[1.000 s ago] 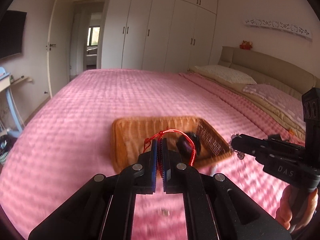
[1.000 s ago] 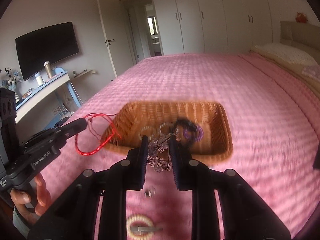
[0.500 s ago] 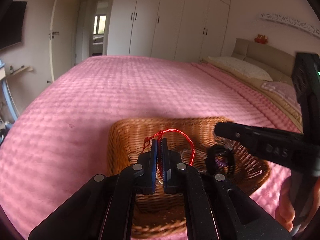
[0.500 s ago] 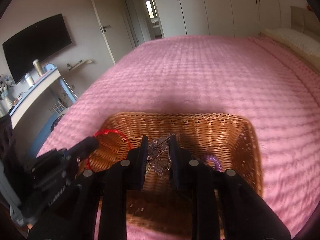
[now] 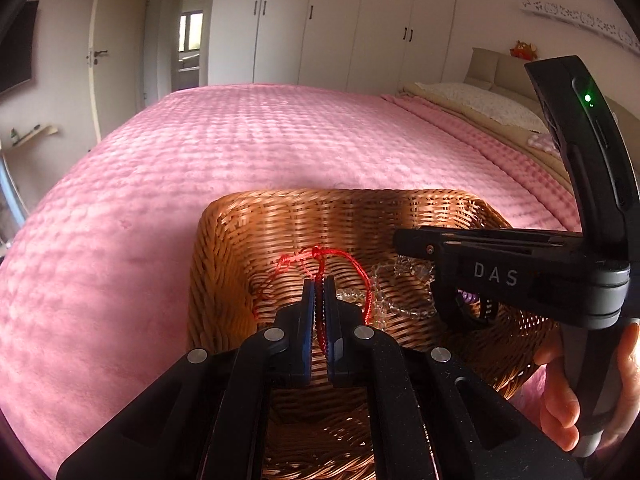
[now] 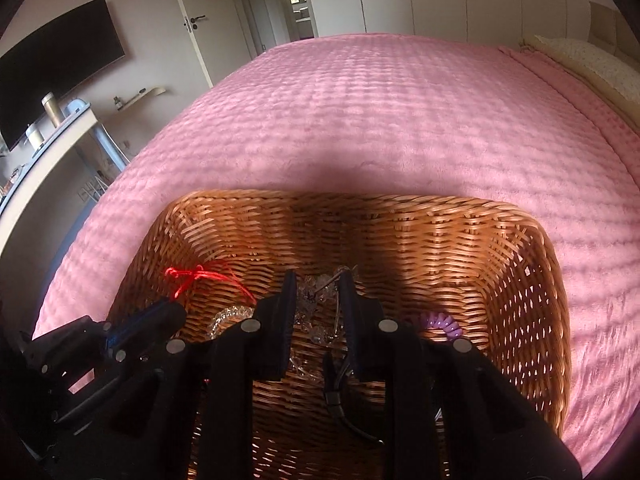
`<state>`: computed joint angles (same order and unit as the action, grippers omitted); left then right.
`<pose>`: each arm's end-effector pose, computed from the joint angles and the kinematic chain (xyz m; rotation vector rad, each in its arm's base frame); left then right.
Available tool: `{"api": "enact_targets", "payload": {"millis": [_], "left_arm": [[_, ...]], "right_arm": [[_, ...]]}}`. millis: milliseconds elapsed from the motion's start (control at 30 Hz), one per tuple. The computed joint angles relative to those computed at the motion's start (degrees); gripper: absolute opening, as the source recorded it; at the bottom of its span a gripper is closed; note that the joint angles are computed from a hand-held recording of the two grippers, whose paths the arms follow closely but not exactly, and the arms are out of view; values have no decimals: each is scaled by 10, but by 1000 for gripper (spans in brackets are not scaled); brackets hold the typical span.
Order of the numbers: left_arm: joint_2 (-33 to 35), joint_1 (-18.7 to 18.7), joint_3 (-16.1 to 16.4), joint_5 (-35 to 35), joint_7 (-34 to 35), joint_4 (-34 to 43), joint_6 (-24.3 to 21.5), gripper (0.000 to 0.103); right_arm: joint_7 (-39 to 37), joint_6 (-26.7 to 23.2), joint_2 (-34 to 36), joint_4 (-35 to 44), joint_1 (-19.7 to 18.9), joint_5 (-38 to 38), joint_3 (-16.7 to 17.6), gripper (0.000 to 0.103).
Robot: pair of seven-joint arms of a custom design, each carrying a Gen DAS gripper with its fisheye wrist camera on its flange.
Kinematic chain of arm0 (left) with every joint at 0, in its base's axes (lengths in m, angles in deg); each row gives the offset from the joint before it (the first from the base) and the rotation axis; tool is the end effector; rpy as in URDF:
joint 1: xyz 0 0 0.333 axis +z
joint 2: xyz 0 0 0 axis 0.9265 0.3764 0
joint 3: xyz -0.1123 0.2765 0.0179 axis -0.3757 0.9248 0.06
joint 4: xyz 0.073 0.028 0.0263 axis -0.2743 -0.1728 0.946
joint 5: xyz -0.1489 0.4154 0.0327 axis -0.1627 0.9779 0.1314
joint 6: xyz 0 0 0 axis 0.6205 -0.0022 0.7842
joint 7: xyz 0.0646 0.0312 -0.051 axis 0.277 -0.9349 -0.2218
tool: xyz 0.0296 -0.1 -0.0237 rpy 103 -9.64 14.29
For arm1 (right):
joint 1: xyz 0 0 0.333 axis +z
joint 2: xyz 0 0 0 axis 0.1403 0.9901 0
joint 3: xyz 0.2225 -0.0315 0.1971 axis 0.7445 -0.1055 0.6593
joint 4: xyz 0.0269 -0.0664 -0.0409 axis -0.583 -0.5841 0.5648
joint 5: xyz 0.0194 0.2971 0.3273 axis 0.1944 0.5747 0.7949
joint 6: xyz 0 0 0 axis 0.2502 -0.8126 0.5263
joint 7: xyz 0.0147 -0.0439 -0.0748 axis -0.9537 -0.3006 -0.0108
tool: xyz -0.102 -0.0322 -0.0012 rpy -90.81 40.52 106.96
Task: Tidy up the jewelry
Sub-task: 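Drop the red bracelet and silver charms into the basket, opening both tools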
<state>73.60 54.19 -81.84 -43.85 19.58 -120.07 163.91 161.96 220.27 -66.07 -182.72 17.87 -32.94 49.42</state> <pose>0.5112 -0.2494 0.4944 -1.5691 1.9181 -1.0493 0.5495 0.0940 0.5209 -1.8443 1.6394 -0.3883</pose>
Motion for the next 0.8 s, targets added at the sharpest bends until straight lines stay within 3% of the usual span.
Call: {"api": "enact_targets", "payload": {"millis": [100,133,167,567,800], "left_arm": [[-7,-4,3,-6,4,-8,8,26],[-11,-4,3,-7,3,-12,12,35],[-16,-7,5,-10,4,-17,19,38],[-124,-46,27,-27,-8,-95,52,38],[-243,-84,39,-31,-21,-179,26,38]], "right_arm": [[-4,1,-12,-7,3,8,-3,37],[-3,6,-17,-12,2,8,-2,47],[-1,10,-22,-16,1,5,0,49],[5,1,-179,-116,-5,-10,4,49],[14,-33,-315,-195,-4,-4,0,49]]}}
